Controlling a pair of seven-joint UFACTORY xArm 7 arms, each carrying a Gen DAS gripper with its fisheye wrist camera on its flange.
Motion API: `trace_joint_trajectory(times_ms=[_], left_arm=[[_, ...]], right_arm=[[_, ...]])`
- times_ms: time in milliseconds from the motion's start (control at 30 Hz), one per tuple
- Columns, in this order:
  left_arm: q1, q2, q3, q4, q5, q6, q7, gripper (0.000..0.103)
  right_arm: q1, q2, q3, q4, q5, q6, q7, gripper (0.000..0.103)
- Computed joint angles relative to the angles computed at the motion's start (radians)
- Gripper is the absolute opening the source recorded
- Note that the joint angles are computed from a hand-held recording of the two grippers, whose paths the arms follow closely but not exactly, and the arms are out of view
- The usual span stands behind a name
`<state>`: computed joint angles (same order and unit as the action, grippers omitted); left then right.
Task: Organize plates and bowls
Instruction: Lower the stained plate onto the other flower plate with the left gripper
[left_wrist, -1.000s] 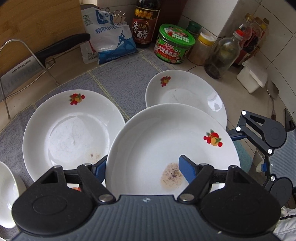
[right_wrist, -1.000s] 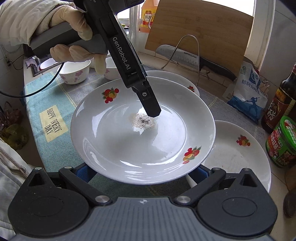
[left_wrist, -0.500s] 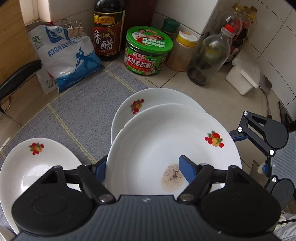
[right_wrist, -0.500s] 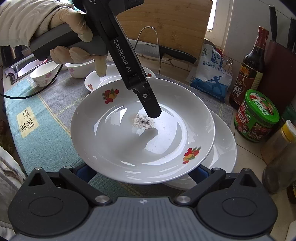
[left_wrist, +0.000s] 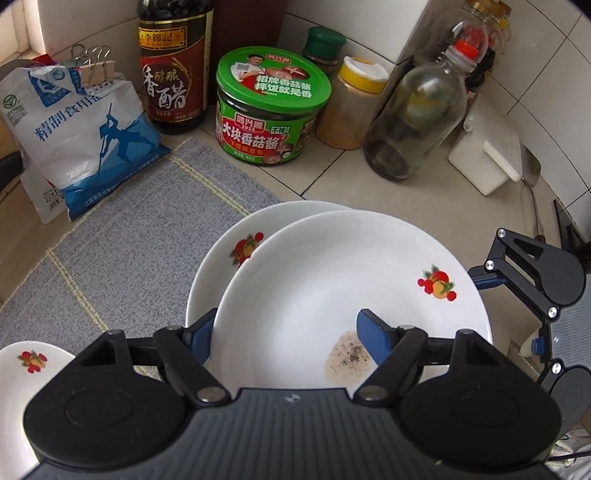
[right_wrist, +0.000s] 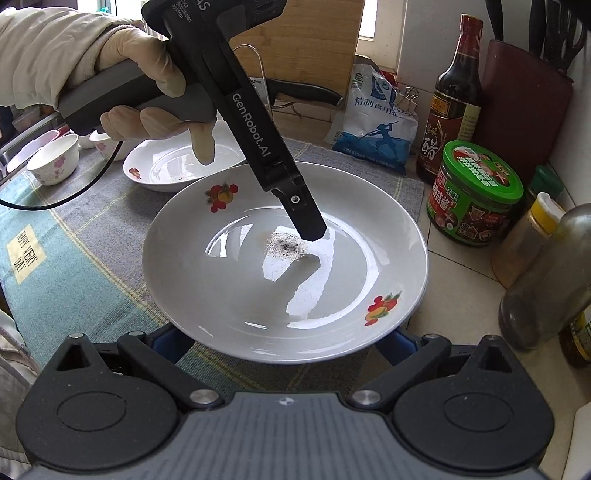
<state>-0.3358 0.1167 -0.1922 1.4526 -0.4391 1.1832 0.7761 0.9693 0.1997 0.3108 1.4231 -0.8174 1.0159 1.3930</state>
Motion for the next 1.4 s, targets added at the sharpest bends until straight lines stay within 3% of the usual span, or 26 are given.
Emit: trace_joint_trajectory(times_ms=[700, 1400], left_arm=[[-0.006, 0.044, -0.012, 0.025, -0.001, -0.002, 0.017, 0.077], [-0.044, 0.078, -0.017, 0.076, 0.136, 0.024, -0.063, 0.078]], right_arm=[[0.020, 0.038, -0.011, 0.078, 0.066, 0.103, -0.016, 0.103], [0.034, 0.029, -0.011, 0.087, 0.069, 0.128, 0.013, 0.103]])
